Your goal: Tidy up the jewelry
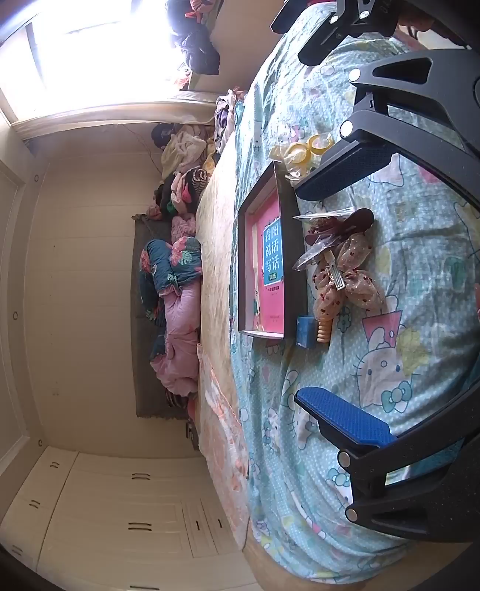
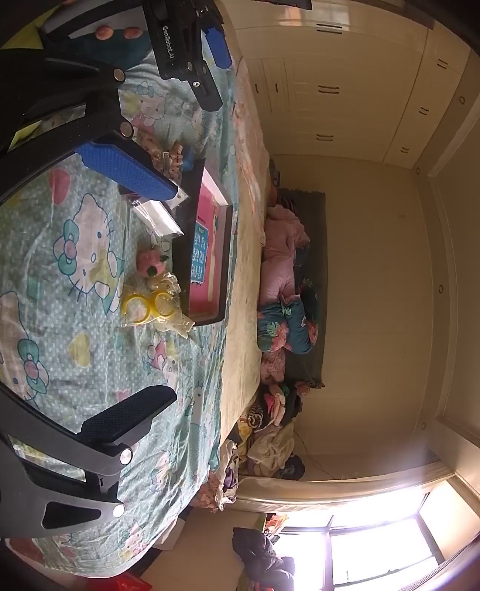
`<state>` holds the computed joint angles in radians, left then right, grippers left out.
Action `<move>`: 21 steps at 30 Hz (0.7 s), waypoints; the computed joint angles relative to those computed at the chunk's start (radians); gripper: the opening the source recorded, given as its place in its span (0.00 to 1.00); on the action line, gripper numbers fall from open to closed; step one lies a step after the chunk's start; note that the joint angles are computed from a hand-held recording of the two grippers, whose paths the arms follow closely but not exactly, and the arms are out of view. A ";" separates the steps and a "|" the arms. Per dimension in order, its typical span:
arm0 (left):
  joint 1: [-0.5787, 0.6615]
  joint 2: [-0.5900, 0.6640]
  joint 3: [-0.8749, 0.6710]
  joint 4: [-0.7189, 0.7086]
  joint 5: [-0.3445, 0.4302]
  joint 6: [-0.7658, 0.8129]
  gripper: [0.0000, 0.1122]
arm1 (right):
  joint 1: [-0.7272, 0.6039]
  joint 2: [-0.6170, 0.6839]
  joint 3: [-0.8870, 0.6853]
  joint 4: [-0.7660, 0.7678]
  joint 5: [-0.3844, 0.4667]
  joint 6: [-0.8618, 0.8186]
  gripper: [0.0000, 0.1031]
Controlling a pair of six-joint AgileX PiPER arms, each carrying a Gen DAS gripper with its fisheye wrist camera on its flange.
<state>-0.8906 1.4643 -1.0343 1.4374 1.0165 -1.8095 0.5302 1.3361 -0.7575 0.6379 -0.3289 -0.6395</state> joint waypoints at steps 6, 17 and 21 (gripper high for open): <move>-0.001 0.002 -0.002 0.000 0.001 -0.001 0.83 | -0.002 0.002 -0.004 0.002 0.007 -0.001 0.94; 0.000 0.000 0.000 -0.001 0.000 0.000 0.83 | -0.001 0.003 -0.004 -0.002 0.007 0.003 0.94; 0.000 -0.001 0.001 0.000 0.000 0.000 0.83 | 0.001 0.003 -0.005 0.015 0.006 -0.011 0.94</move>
